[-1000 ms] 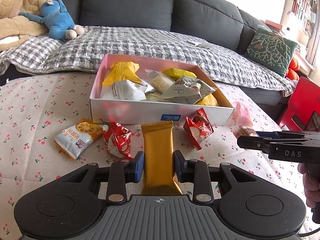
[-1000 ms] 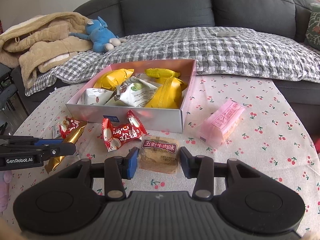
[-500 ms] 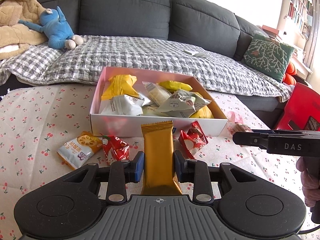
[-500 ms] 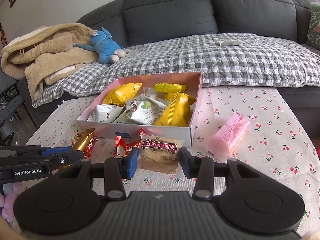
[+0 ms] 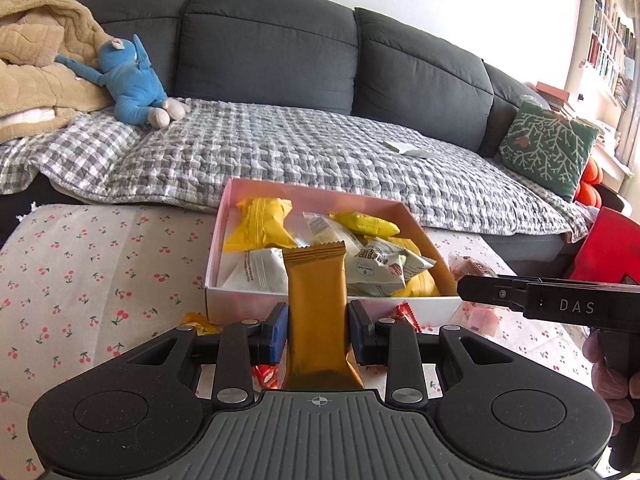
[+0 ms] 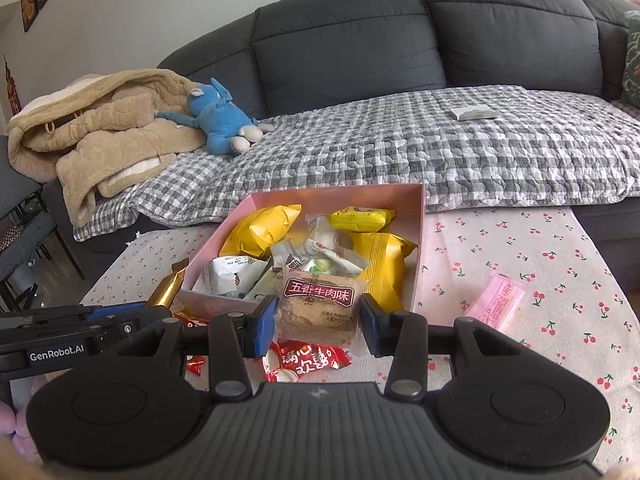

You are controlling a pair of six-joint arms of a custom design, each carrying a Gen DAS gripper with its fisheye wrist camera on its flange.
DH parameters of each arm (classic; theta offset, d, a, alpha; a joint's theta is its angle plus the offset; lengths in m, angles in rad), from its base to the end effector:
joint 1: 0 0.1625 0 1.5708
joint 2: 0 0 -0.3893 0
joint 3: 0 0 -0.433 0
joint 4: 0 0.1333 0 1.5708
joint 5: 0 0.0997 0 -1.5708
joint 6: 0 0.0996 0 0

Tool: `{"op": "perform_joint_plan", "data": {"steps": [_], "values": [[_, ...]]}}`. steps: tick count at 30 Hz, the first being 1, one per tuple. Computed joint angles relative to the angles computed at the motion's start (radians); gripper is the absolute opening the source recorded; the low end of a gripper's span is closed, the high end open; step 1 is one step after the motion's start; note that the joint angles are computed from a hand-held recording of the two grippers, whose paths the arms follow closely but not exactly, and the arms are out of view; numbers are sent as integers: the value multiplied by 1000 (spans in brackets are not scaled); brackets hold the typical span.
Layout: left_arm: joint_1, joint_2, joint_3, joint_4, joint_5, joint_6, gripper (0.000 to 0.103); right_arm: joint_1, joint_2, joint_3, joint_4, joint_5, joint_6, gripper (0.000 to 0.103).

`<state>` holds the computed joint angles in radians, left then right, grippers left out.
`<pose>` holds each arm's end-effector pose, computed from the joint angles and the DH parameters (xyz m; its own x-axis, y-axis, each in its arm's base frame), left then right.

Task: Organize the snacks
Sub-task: 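Lift both packets and carry them over the pink box, then lower both packets into the pink box and open both tools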

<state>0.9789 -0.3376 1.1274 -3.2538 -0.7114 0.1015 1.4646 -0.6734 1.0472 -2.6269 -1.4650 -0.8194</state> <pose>-0.2649 -0.7682 0.0208 -0.8311 -0.0721 -0.5514 0.4362 0.5303 -0.7270 0.0532 -0.8577 0.2332 -0.7400 -0.5372 0.4048 -0.6716 0.5555 -0.4904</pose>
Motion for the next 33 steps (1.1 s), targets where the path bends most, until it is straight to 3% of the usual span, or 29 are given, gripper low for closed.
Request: {"op": "perform_joint_plan", "data": {"steps": [8, 16, 27, 33], "values": [[14, 36, -104, 22, -3, 40, 29, 13, 53, -80, 27, 2, 35, 40], [45, 109, -281, 114, -34, 17, 29, 17, 137, -231, 119, 24, 153, 40], [82, 305, -635, 291, -66, 66, 29, 23, 290, -475, 196, 0, 252, 40], [99, 432, -858, 370, -63, 110, 29, 26, 349, -567, 228, -28, 260, 41]]}}
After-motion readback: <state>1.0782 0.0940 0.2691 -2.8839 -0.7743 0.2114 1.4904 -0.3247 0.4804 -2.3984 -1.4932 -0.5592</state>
